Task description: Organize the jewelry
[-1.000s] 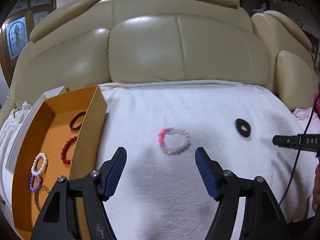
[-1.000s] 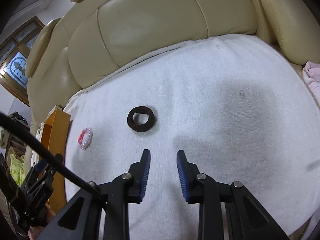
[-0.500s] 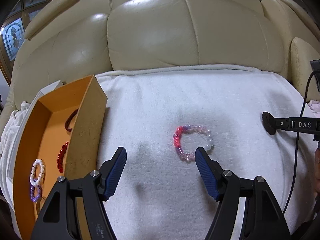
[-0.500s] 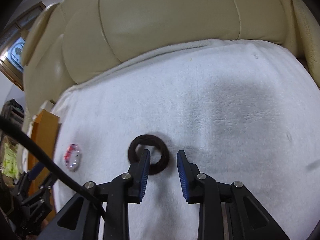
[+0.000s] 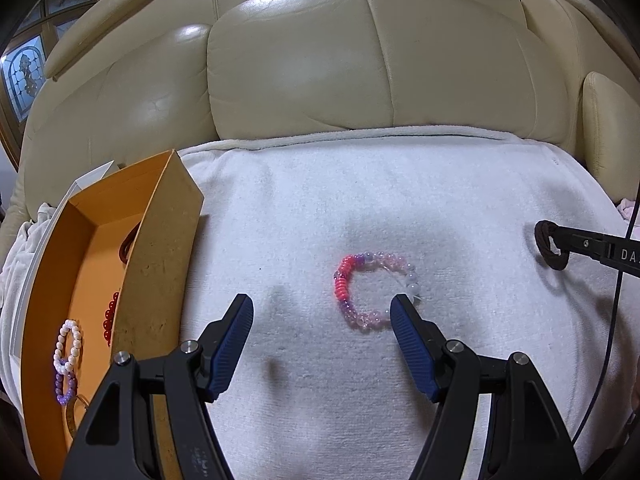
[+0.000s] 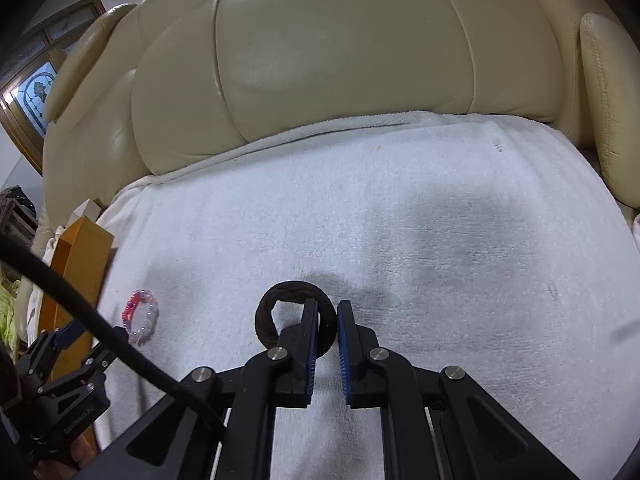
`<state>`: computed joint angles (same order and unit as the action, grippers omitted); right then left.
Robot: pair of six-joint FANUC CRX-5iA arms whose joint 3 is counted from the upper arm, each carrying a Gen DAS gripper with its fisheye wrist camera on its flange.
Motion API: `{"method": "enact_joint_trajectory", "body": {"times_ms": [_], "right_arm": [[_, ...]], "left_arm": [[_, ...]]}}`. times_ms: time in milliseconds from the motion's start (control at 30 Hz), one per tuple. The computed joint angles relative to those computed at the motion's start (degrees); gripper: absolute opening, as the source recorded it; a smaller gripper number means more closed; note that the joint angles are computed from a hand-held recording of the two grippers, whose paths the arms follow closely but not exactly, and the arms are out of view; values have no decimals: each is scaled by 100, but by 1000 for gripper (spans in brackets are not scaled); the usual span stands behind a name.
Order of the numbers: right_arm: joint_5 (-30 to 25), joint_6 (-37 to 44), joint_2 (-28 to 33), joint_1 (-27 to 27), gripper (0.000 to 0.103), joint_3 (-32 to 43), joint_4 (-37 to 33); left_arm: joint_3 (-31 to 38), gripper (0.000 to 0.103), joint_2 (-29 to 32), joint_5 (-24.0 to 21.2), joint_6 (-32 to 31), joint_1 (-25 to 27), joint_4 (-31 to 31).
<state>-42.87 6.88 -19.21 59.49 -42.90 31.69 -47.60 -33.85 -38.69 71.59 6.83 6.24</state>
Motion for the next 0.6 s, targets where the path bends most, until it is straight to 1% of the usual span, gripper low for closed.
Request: {"method": "enact_joint_trajectory", "body": {"times_ms": [100,300,500,600], "right_arm": [[40,95,-28,-44,11,18,-126],[48,619,100,-241,12,262,-792],[30,643,122,-267,12,272,-861],[5,732,91,-304,18,288,-940]], "left_arm": [[4,72,8,1,-14,-1,-3],[-3,72,-36,-34,-85,75,17],[-46,72,-84,-71,-247,182,123],[-28,72,-68,-136,-261,183,87]]}}
